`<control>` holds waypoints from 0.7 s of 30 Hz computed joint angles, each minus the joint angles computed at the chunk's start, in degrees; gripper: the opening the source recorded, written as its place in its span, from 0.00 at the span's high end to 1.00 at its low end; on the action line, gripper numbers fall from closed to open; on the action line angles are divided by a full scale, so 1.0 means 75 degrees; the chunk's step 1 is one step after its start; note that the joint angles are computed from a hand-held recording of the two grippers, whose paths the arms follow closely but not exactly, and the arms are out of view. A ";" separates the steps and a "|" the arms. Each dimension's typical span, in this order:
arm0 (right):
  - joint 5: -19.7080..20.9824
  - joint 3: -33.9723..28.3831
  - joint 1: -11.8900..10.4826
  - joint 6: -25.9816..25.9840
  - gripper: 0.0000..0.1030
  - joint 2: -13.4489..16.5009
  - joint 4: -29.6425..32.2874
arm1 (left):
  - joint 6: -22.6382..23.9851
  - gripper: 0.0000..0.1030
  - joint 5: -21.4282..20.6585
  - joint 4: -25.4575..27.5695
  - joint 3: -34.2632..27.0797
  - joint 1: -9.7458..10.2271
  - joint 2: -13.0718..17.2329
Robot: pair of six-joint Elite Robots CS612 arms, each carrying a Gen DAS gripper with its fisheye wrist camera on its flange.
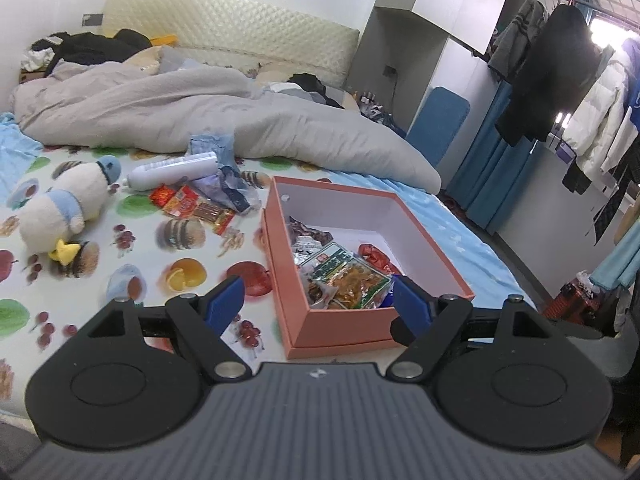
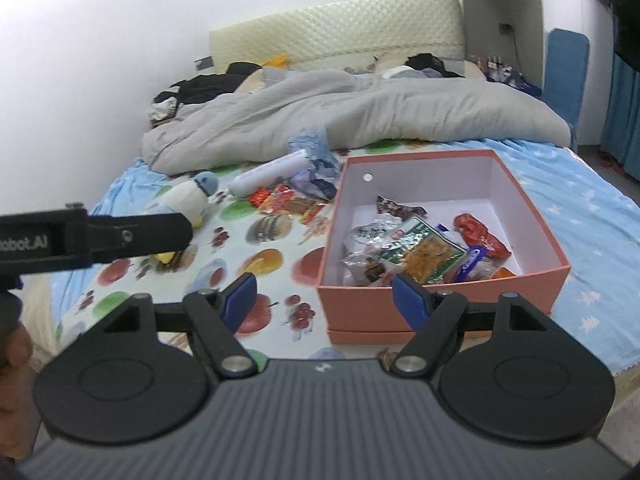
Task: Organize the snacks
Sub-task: 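Withdraw both open tools from the box toward the remaining snacks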
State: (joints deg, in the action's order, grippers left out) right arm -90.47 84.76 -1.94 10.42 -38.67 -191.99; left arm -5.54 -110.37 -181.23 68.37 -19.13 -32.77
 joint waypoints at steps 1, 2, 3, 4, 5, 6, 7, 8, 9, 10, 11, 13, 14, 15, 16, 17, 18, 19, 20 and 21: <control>-0.0003 0.0027 0.0024 -0.0043 0.26 -0.0015 -0.0060 | 0.0032 0.18 0.0028 -0.0090 0.0102 0.0010 -0.0047; -0.0010 0.0055 0.0042 -0.0071 0.26 -0.0028 -0.0121 | 0.0058 0.18 0.0049 -0.0181 0.0189 0.0025 -0.0085; -0.0006 0.0087 0.0065 -0.0082 0.26 -0.0038 -0.0195 | 0.0079 0.18 0.0075 -0.0246 0.0251 0.0036 -0.0112; 0.0011 0.0115 0.0078 -0.0073 0.26 -0.0044 -0.0247 | 0.0078 0.18 0.0112 -0.0346 0.0359 0.0052 -0.0157; 0.0022 0.0131 0.0095 -0.0050 0.26 -0.0047 -0.0262 | 0.0050 0.18 0.0137 -0.0388 0.0421 0.0067 -0.0185; 0.0025 0.0140 0.0114 -0.0030 0.26 -0.0049 -0.0244 | 0.0006 0.18 0.0148 -0.0424 0.0493 0.0090 -0.0217; 0.0040 0.0157 0.0132 -0.0026 0.26 -0.0057 -0.0219 | -0.0039 0.18 0.0149 -0.0467 0.0558 0.0113 -0.0246; 0.0050 0.0156 0.0145 -0.0032 0.26 -0.0060 -0.0196 | -0.0070 0.18 0.0166 -0.0503 0.0595 0.0131 -0.0259; 0.0056 0.0157 0.0160 -0.0054 0.26 -0.0063 -0.0196 | -0.0085 0.18 0.0215 -0.0537 0.0640 0.0147 -0.0281; 0.0058 0.0152 0.0175 -0.0083 0.26 -0.0061 -0.0221 | -0.0092 0.18 0.0261 -0.0538 0.0668 0.0163 -0.0300; 0.0073 0.0141 0.0187 -0.0112 0.26 -0.0060 -0.0235 | -0.0094 0.18 0.0301 -0.0521 0.0677 0.0178 -0.0313; 0.0120 0.0090 0.0200 -0.0124 0.26 -0.0043 -0.0204 | -0.0079 0.18 0.0373 -0.0558 0.0702 0.0200 -0.0330; 0.0140 0.0068 0.0202 -0.0117 0.26 -0.0035 -0.0206 | -0.0067 0.18 0.0424 -0.0606 0.0733 0.0209 -0.0344; 0.0160 0.0050 0.0207 -0.0125 0.26 -0.0028 -0.0216 | -0.0078 0.18 0.0471 -0.0617 0.0729 0.0208 -0.0348; 0.0174 0.0011 0.0221 -0.0140 0.26 -0.0013 -0.0203 | -0.0117 0.18 0.0491 -0.0657 0.0740 0.0222 -0.0348; 0.0201 -0.0016 0.0231 -0.0163 0.26 -0.0001 -0.0210 | -0.0157 0.18 0.0510 -0.0690 0.0759 0.0236 -0.0349; 0.0249 -0.0057 0.0242 -0.0211 0.26 0.0019 -0.0195 | -0.0213 0.18 0.0564 -0.0700 0.0789 0.0247 -0.0357; 0.0282 -0.0092 0.0255 -0.0254 0.26 0.0038 -0.0175 | -0.0258 0.18 0.0597 -0.0691 0.0787 0.0253 -0.0351; 0.0318 -0.0135 0.0268 -0.0286 0.26 0.0064 -0.0176 | -0.0290 0.18 0.0612 -0.0703 0.0816 0.0272 -0.0358; 0.0358 -0.0178 0.0278 -0.0301 0.26 0.0091 -0.0186 | -0.0325 0.18 0.0653 -0.0692 0.0812 0.0273 -0.0353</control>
